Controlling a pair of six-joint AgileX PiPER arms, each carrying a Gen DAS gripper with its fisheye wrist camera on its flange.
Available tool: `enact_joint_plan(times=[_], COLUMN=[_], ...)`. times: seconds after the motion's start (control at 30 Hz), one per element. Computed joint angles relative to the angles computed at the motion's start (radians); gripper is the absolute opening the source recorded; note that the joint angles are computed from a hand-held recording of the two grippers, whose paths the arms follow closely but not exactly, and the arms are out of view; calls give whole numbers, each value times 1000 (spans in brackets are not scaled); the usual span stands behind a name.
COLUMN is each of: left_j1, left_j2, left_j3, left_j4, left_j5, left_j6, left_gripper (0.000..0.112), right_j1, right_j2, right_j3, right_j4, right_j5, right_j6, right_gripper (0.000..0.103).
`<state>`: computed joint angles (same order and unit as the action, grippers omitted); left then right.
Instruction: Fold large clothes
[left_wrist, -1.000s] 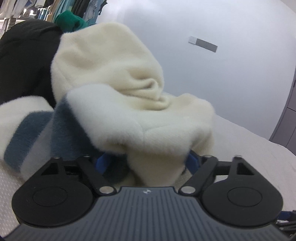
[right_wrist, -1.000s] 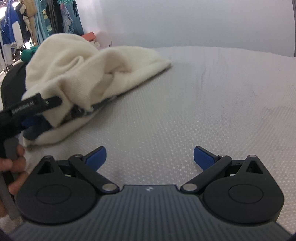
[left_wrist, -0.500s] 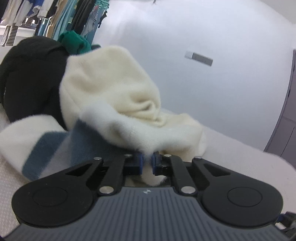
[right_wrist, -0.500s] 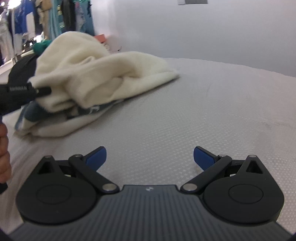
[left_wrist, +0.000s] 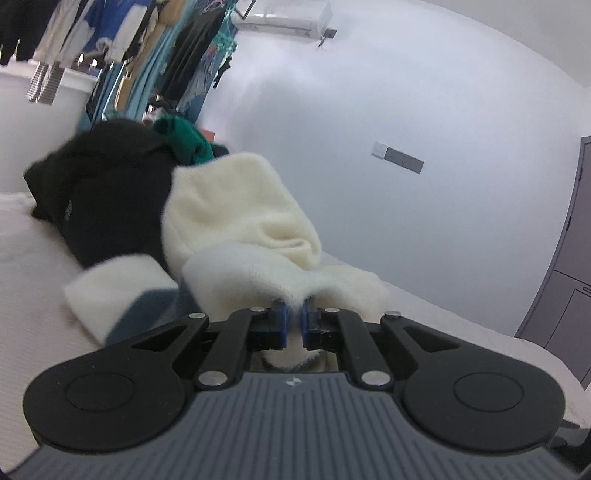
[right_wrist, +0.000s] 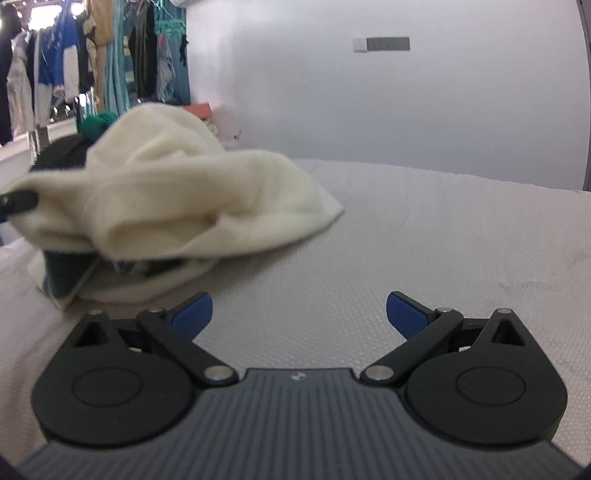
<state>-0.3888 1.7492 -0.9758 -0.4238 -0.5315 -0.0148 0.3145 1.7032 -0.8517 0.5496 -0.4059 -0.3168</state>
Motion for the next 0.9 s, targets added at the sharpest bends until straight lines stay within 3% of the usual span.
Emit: enact_joint_plan(times=[0.17, 0.33, 0.53, 0.73, 0.9], left_j1=[-50, -120, -106, -66, 45], left_j2=[-145, -291, -446, -448, -389], left_j3=[124, 257, 376, 366, 314], left_j4=[-141, -340, -524, -517, -373], left_j5=[-15, -34, 49, 86, 202], left_j6=[119, 261, 335, 325, 186], left_gripper=[8, 8, 8, 8, 8], right_j1=[-7, -56, -62, -46, -53], right_j2=[-82, -160, -200, -147, -52], right_j3=[87, 140, 163, 121, -30], right_j4=[-160, -346, -519, -660, -818], right_j5=[-36, -6, 26, 48, 135], right_j6=[153, 370, 590, 732, 918], right_gripper=[102, 102, 102, 102, 102])
